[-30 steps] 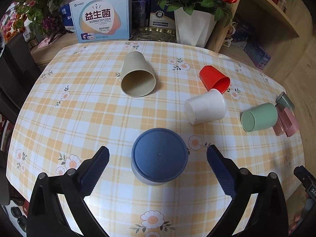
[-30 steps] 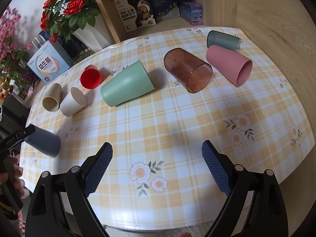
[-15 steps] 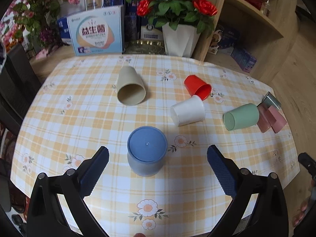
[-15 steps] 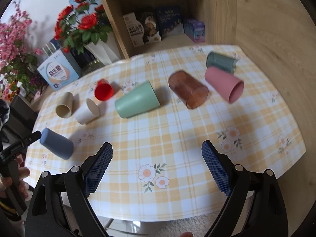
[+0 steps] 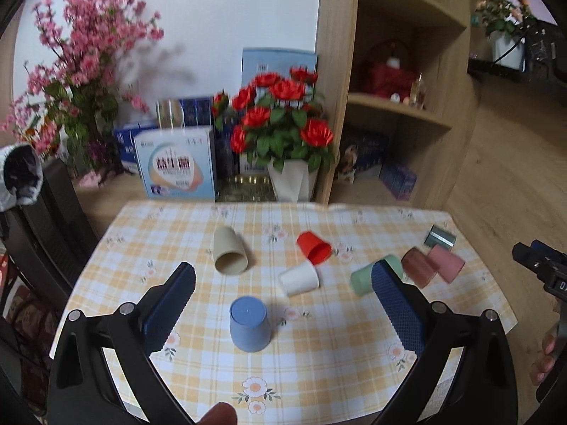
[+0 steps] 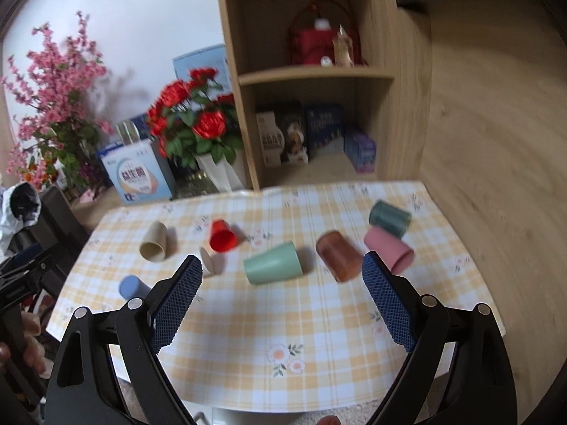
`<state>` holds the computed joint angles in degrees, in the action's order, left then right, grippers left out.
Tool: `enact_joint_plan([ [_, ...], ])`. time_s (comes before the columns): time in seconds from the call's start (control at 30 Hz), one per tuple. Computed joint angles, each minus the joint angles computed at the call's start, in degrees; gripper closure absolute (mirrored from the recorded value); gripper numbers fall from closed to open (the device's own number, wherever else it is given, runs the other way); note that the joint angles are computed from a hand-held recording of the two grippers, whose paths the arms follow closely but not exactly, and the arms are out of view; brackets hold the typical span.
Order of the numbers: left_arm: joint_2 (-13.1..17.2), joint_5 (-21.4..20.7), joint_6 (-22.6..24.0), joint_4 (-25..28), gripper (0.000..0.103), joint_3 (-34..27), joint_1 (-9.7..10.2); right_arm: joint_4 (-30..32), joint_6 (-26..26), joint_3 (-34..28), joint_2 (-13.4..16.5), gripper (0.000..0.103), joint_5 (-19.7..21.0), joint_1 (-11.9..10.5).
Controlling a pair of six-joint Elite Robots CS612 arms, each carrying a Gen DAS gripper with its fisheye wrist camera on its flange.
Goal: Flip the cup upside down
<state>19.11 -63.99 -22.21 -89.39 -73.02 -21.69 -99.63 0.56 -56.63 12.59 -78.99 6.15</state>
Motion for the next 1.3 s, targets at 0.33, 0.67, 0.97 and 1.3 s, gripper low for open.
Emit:
enact_joint_plan([
  [0.33,0.1,2.0,2.8,-2.5,0.006,-2.2,-1.93,-1.6,-1.3,-3.1,0.6,0.014,0.5,0.3],
  [0.67,0.5,4.6,2.2,-0.4,0.006,-2.7,-2.78,-0.4,-2.9,-4.2,1.1,0.014,-0.7,0.6],
  [0.97,0.6,5.1,3.2,-1.2,0.006,-3.2,-3.14,-0.8,-3.1,-4.4,1.2,0.014,-0.7,0.6],
  [1.3,0.4,5.4,3.8,-1.6,0.006,-3.3,-3.27,-1.7,-3.3,-5.3,1.4,0.014,-1.1,0.7],
])
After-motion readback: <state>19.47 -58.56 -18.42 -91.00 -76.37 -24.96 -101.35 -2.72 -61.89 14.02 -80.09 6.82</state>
